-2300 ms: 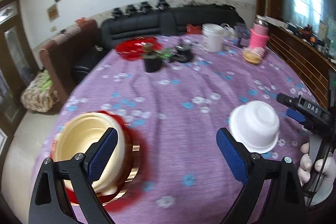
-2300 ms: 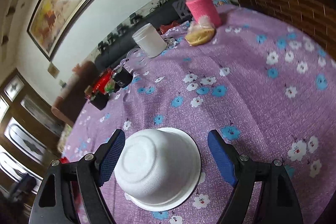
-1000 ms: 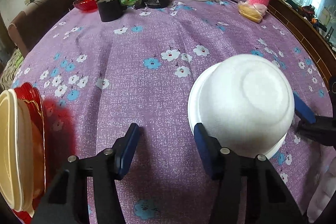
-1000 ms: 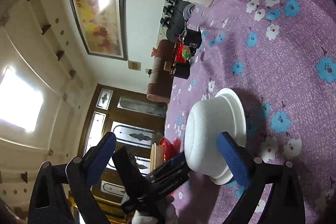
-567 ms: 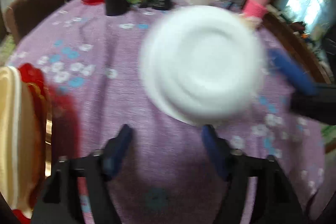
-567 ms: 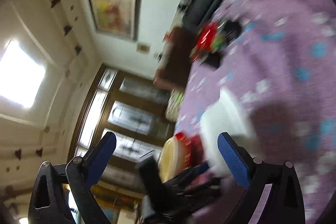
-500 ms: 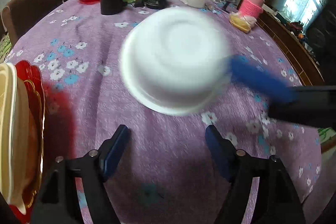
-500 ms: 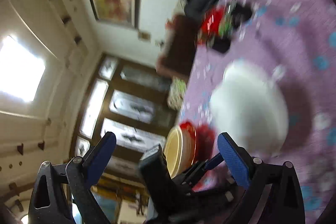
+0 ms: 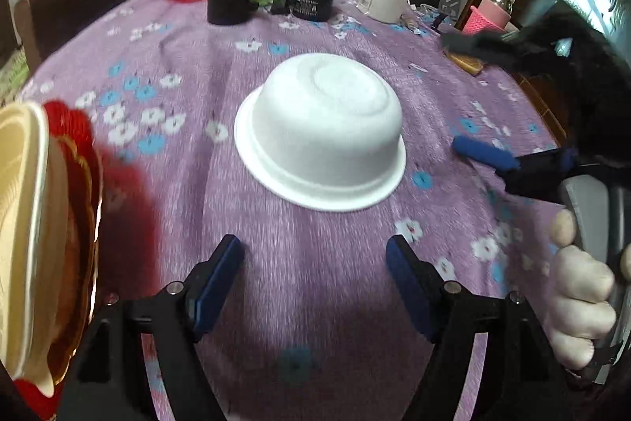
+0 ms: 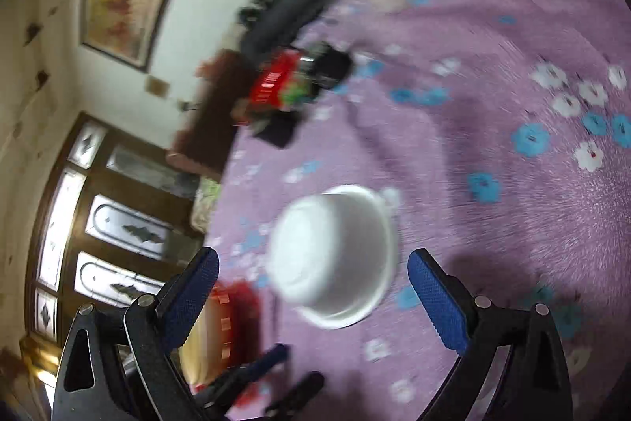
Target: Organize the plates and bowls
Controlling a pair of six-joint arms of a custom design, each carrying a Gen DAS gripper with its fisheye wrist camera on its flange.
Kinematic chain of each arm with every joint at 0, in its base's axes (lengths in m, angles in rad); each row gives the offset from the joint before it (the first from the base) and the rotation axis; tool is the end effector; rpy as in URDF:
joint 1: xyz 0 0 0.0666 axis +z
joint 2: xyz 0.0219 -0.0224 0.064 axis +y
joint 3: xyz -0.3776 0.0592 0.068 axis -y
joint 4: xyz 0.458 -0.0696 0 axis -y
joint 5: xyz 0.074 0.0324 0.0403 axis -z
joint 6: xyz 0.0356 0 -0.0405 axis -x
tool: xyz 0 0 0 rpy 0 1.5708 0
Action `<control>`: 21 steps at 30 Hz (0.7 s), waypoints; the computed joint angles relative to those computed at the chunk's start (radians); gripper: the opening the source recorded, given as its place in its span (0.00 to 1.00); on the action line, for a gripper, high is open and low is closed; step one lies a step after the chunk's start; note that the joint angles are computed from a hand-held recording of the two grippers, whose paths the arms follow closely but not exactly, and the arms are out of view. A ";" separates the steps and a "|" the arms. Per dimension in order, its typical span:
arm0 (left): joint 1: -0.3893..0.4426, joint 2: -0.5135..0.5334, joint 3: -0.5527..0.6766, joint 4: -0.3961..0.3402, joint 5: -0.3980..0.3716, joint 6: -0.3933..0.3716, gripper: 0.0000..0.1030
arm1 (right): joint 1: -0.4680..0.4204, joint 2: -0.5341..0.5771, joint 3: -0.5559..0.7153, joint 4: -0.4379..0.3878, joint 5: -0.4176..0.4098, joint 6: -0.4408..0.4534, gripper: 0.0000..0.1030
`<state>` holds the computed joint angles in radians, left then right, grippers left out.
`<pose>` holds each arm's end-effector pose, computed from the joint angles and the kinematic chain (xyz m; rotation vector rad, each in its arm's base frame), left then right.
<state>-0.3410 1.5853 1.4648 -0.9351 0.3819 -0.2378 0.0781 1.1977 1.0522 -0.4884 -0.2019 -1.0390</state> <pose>0.5633 -0.2144 0.3589 0.8682 2.4522 -0.5368 0.4863 0.0448 0.3760 0.9660 2.1106 0.8208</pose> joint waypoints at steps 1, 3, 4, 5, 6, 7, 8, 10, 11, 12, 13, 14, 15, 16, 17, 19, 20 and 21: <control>0.001 0.000 -0.004 0.014 0.010 0.004 0.77 | -0.008 0.016 0.005 -0.009 -0.014 0.001 0.97; 0.005 0.005 -0.005 0.033 0.046 0.011 0.81 | -0.024 0.063 0.022 -0.006 -0.081 -0.010 0.97; 0.007 0.006 -0.006 0.039 0.055 0.013 0.81 | -0.025 0.071 0.025 0.013 -0.083 -0.007 0.97; 0.009 0.006 -0.008 0.044 0.063 0.013 0.82 | -0.028 0.088 0.041 0.018 -0.112 -0.001 0.97; 0.010 0.007 -0.009 0.050 0.071 0.013 0.84 | -0.031 0.094 0.033 0.056 -0.157 -0.015 0.97; 0.010 0.007 -0.009 0.053 0.074 0.013 0.84 | -0.033 0.102 0.039 0.065 -0.170 -0.014 0.97; 0.010 0.005 -0.012 0.057 0.075 0.012 0.84 | -0.037 0.110 0.033 0.117 -0.207 -0.027 0.97; 0.010 0.003 -0.017 0.063 0.081 0.016 0.85 | -0.040 0.129 0.009 0.282 -0.309 -0.111 0.97; 0.011 0.003 -0.017 0.065 0.085 0.017 0.86 | -0.042 0.134 -0.008 0.363 -0.343 -0.171 0.97; 0.010 0.002 -0.019 0.067 0.085 0.018 0.87 | -0.045 0.142 -0.027 0.445 -0.364 -0.225 0.97; 0.009 0.002 -0.020 0.068 0.084 0.018 0.87 | -0.045 0.146 -0.034 0.485 -0.384 -0.245 0.97; 0.009 0.002 -0.017 0.059 0.087 0.012 0.87 | -0.044 0.155 -0.040 0.536 -0.418 -0.268 0.97; 0.010 0.003 -0.012 0.042 0.096 0.006 0.84 | -0.042 0.161 -0.041 0.565 -0.442 -0.282 0.97; 0.011 0.000 -0.009 0.023 0.103 0.002 0.83 | -0.040 0.160 -0.042 0.572 -0.451 -0.279 0.97; 0.012 -0.012 -0.012 0.010 0.107 -0.004 0.82 | -0.037 0.150 -0.045 0.564 -0.445 -0.262 0.97; 0.015 -0.049 -0.027 0.002 0.110 -0.019 0.82 | -0.032 0.122 -0.043 0.506 -0.382 -0.200 0.97; 0.015 -0.066 -0.027 -0.007 0.106 -0.033 0.83 | -0.037 0.095 -0.051 0.470 -0.344 -0.165 0.97; 0.018 -0.082 -0.021 -0.019 0.111 -0.043 0.83 | -0.038 0.078 -0.045 0.410 -0.301 -0.125 0.97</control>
